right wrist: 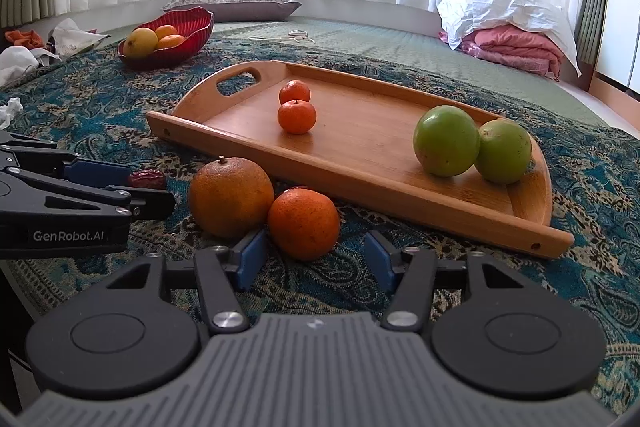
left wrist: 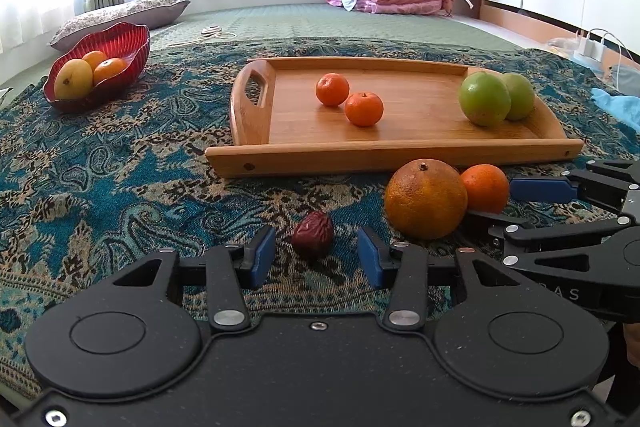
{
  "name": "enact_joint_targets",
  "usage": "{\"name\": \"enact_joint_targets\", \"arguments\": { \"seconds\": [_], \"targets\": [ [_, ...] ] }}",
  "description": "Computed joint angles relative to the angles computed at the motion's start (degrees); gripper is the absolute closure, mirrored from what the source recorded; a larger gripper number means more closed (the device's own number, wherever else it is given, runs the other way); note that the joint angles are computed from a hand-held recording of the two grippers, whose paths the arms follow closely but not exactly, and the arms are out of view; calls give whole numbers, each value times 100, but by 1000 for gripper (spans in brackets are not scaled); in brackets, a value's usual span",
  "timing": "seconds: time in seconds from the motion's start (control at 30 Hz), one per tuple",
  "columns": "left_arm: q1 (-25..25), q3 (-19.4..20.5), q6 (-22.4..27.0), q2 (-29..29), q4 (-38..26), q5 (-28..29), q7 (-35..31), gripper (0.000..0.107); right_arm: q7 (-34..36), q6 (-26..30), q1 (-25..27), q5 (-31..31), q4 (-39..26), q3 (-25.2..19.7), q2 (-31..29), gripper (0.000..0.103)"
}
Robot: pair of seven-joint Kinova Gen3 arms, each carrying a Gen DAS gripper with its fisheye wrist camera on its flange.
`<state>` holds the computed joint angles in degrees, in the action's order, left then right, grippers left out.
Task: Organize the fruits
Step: 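Grasp a red date with the left tool while the right tool grasps a tangerine, then carry the red date and tangerine over the wooden tray with both tools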
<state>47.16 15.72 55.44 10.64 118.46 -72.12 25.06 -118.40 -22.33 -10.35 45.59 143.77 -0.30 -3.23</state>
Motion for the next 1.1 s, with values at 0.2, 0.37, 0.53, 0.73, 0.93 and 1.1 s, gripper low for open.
{"name": "enact_joint_targets", "arguments": {
  "seconds": [0.2, 0.37, 0.53, 0.73, 0.93, 1.1],
  "targets": [
    [-83, -33, -187, 5, 35, -142, 78, 80, -29, -88, 53, 128, -69, -13, 77, 38],
    [-109, -39, -268, -4, 63, -229, 139, 88, 15, -68, 62, 78, -121, -108, 146, 49],
    [-102, -33, -239, 6, 56, -264, 171, 88, 556, -102, 29, -591, -47, -248, 169, 60],
    [-55, -3, -108, -11, 43, -357, 221, 88, 762, -230, 27, -960, 69, -219, 129, 61],
    [-65, 19, -54, -44, -23, -435, 207, 88, 574, -382, 98, -877, 111, -67, 12, 62],
    [-144, 5, -170, -90, -78, -476, 273, 88, 537, -447, 141, -839, 118, 33, -80, 62]
  ]
}}
